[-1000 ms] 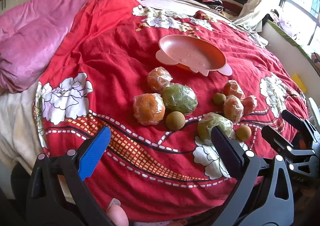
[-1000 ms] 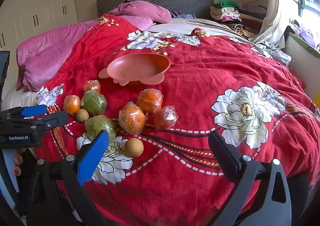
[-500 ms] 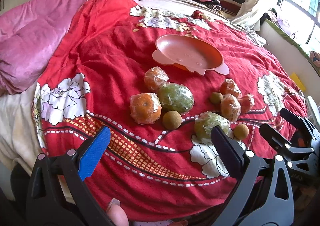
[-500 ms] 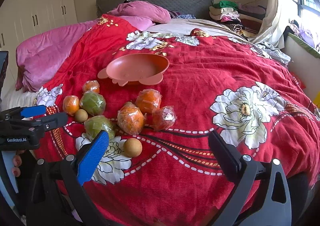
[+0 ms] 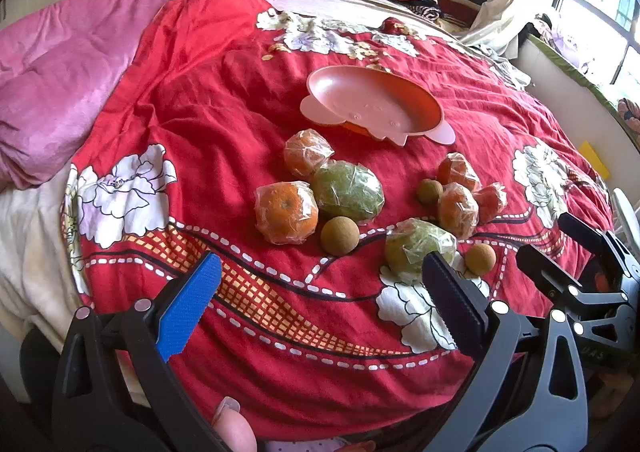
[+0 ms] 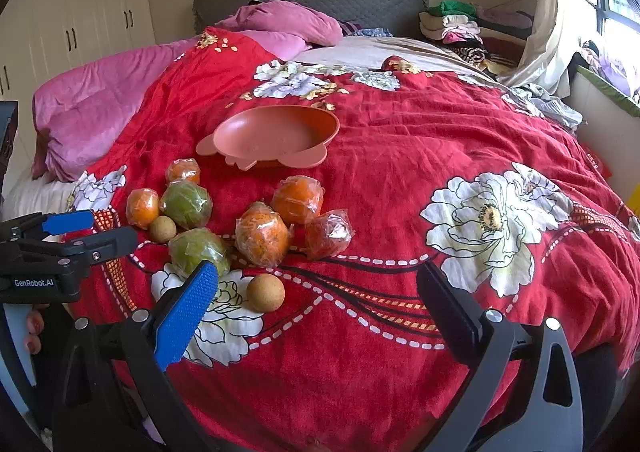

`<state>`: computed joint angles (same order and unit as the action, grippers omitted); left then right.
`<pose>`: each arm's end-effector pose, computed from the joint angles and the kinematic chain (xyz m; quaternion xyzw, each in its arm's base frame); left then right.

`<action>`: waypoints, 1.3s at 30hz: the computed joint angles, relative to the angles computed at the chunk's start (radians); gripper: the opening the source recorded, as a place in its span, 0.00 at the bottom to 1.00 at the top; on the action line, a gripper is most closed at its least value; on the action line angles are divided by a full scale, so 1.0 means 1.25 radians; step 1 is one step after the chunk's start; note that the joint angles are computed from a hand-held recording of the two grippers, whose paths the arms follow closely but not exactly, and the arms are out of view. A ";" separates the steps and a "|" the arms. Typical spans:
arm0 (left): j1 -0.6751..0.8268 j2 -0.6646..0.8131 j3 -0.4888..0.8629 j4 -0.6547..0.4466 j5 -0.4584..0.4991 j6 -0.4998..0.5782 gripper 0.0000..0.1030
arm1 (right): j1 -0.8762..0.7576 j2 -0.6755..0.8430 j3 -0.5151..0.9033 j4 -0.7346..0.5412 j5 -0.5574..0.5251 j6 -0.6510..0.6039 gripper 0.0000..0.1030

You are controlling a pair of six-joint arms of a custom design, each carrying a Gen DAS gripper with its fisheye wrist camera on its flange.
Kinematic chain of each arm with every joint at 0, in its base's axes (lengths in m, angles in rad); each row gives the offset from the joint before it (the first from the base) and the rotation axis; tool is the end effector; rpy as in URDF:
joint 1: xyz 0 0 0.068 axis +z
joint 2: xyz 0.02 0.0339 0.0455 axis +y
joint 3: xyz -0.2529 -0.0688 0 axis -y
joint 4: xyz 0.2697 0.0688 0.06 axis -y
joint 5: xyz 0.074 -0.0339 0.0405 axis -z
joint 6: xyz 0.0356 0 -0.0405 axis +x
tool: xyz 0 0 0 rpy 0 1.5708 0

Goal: Organize fruits

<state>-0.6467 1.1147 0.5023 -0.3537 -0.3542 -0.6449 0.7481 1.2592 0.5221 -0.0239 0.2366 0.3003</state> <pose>0.1869 -0.1256 0.1463 -0.0516 0.9398 -0.0421 0.3353 0.1971 0.1715 0.1425 -0.1573 0.9003 0.1019 0.3929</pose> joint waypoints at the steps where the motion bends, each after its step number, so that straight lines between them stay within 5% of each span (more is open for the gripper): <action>1: -0.001 0.001 0.001 -0.001 0.000 -0.001 0.92 | 0.000 0.001 0.001 -0.001 0.001 0.000 0.96; 19: -0.004 0.004 -0.006 0.003 0.002 -0.007 0.92 | -0.005 0.009 0.006 -0.006 -0.004 -0.002 0.96; 39: 0.155 -0.010 -0.026 0.028 0.102 0.119 0.92 | -0.004 0.048 0.017 0.007 -0.018 -0.009 0.96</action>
<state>-0.4524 1.1023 0.4698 -0.3183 -0.2272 -0.4961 0.7427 1.3195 0.5435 -0.0148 0.2140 0.2896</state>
